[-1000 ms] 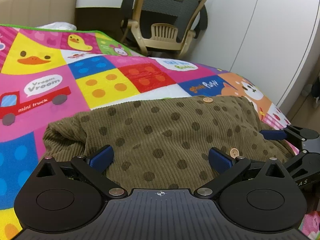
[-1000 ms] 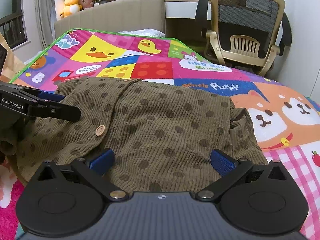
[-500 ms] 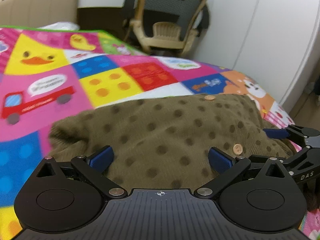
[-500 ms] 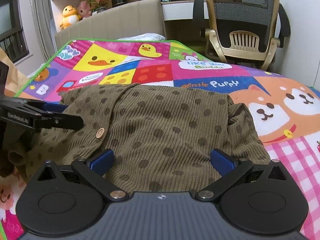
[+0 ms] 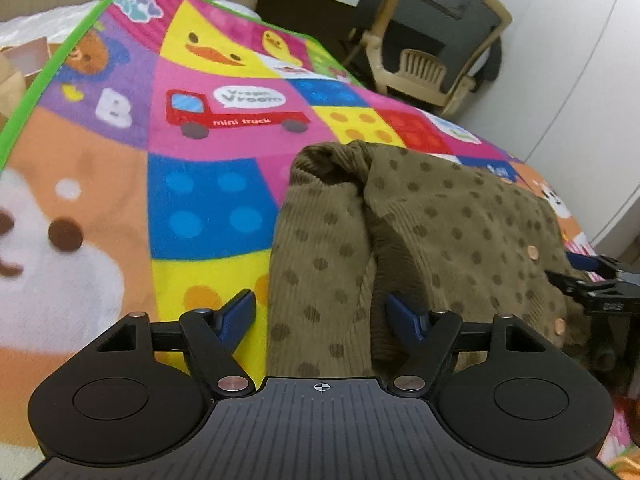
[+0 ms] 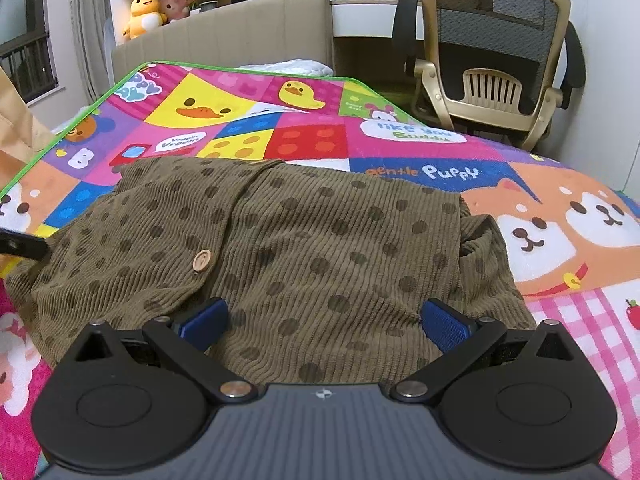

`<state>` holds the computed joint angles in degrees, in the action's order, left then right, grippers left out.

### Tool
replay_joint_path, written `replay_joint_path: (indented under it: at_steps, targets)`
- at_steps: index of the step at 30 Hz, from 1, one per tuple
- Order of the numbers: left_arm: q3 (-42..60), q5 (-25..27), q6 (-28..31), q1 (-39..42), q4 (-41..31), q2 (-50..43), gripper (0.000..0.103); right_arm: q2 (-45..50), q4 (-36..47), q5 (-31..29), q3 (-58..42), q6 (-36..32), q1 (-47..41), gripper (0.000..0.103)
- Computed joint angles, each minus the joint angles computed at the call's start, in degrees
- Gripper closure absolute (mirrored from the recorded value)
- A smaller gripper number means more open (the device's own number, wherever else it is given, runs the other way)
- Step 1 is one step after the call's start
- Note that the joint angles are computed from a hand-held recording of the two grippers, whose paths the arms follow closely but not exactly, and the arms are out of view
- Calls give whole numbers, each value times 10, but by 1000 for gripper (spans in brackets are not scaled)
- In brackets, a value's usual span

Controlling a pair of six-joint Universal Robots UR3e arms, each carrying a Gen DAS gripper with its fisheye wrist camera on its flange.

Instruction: Fold clothes

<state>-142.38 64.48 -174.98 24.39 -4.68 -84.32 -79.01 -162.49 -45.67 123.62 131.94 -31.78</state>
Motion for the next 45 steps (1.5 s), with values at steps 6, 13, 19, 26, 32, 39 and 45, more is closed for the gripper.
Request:
replay_joint_path:
  at_steps: [6,13,19,26,32,39,45]
  targets:
    - [14,0,-22,-13,16,-17,96,-59,-99,101,86,32,-45,0]
    - [-3,-109,-26,39,-43,54,98,-69,-186,44,124,-46,22,0]
    - [45,-214,-95,54,-70,24,98,-207,-35,121,177,-173,85,0]
    - [100,-236,-168,14,-62,-40,98,36,-429,-79,130,17,311,1]
    - [67,-297,-198,54,17,-16,73,82,-328,-134,10,112,327,68]
    - [55,-271,-277,86,121,41,44,-7,-345,12,54,157,171,89]
    - [115,-204,-282,-3,132,-29,24,-75,-222,78,45,163,-24,90]
